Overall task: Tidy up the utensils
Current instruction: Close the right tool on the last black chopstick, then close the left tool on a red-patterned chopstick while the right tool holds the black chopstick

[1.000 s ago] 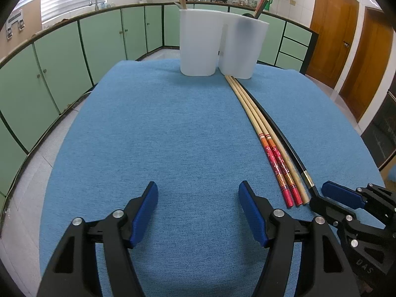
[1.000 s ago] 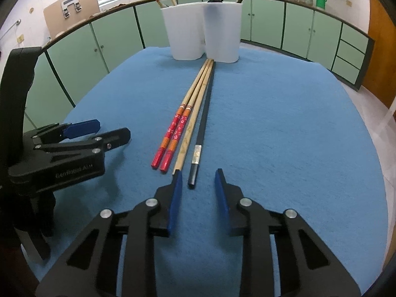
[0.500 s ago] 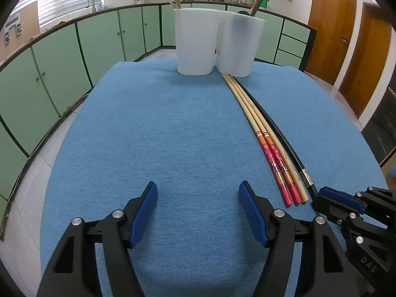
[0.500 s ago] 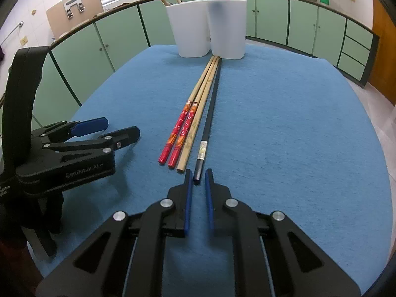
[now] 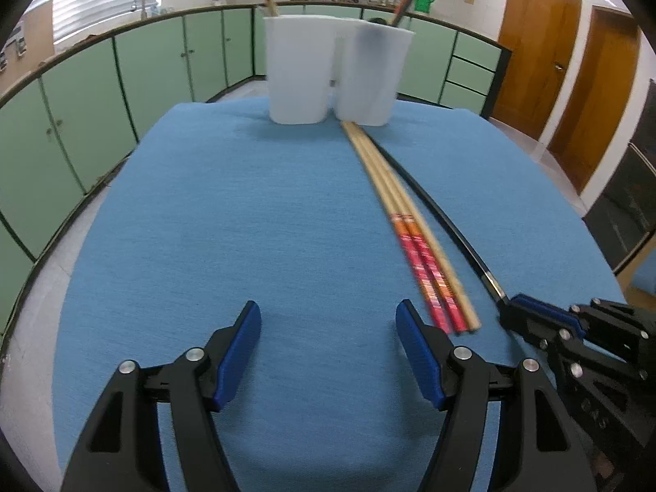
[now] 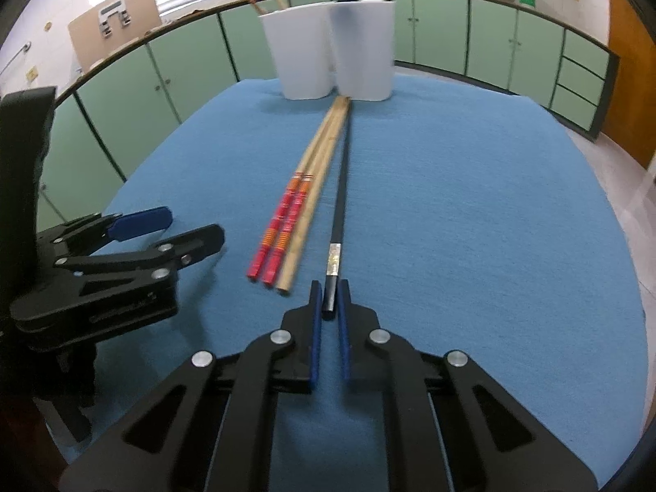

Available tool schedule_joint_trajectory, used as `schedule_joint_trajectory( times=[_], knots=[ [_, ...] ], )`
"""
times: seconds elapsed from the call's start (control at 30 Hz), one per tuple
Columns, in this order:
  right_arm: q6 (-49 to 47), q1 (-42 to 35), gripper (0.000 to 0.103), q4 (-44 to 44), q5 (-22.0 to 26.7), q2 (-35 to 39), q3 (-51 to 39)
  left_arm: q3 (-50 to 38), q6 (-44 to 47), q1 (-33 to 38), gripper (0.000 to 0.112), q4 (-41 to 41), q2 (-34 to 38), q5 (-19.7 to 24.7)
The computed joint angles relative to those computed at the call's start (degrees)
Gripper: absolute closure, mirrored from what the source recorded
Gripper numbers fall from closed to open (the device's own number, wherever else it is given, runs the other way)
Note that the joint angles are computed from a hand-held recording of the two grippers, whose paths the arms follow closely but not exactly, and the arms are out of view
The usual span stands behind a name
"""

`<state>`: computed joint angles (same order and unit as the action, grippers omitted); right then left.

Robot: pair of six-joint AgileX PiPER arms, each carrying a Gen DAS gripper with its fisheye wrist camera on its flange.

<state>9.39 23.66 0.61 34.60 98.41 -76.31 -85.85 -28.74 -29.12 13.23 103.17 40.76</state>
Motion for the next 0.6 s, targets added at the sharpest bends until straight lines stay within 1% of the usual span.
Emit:
schedule_joint_trajectory(
  times=[0.2, 0.3, 0.47, 0.6],
  knots=[
    [1.13, -2.74, 0.097, -1.12, -0.91, -1.27, 1.93, -1.23, 1.15, -1.67, 0.045, -1.21, 0.73, -0.05],
    [0.90, -3.28, 0.097, -0.89, -1.28, -1.23, 2.12, -2.47, 0.31, -2.35, 0.045, 0.02, 2.02, 0.87],
    [0.01, -3.58, 0.097, 0.18, -1.66, -1.04, 2.14, -3.30, -3.37, -3.68, 0.045, 4.65, 2.93, 2.35],
    [-2.77, -4.24, 0.096, 2.45, -1.70, -1.30, 2.47, -2.59, -6.69, -3.58, 0.049, 7.14, 2.45, 3.06]
  ],
)
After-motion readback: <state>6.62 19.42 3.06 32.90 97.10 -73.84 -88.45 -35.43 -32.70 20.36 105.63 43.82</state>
